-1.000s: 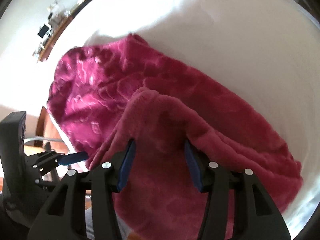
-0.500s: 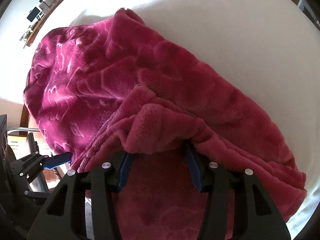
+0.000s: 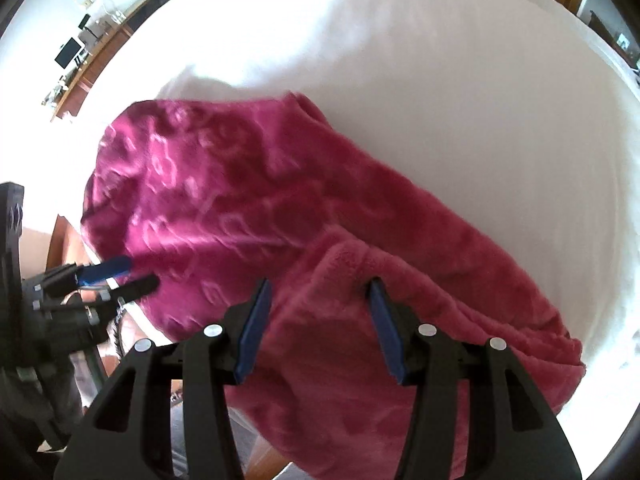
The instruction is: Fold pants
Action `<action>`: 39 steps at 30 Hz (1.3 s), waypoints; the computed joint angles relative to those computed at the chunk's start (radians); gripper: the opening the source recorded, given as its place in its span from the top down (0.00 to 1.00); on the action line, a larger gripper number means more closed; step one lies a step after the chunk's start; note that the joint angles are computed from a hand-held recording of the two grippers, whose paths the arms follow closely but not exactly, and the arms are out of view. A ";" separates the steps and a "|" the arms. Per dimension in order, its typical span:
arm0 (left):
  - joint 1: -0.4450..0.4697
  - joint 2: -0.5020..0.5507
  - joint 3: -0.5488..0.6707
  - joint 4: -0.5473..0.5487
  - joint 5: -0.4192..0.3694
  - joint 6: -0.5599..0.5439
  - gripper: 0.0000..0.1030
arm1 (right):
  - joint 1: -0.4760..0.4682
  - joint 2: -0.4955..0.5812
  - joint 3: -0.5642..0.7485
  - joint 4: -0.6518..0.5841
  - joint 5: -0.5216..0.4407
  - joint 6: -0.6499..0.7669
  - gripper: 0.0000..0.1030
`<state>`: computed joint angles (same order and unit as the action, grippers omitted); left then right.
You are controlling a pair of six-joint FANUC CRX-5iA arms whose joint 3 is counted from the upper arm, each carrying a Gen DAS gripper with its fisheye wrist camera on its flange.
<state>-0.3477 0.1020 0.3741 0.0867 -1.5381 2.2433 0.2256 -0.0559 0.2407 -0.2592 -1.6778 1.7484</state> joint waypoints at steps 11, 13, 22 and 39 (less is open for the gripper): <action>0.263 -0.158 -0.081 -0.079 -0.038 -0.014 0.34 | 0.161 0.042 0.071 -0.007 0.033 -0.094 0.49; 0.304 -0.209 -0.135 -0.082 -0.032 -0.025 0.30 | 0.191 0.049 0.075 -0.003 0.035 -0.104 0.49; 0.529 -0.298 -0.344 0.039 0.070 -0.197 0.23 | 0.260 0.071 0.085 0.010 0.017 -0.138 0.49; 0.628 -0.290 -0.593 0.310 0.237 -0.342 0.19 | 0.293 0.056 0.067 0.048 -0.023 -0.225 0.49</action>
<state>0.2800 -0.1875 -0.2194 0.3968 -1.3013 1.9014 0.5190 0.0000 0.3077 -0.2112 -1.7009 1.5230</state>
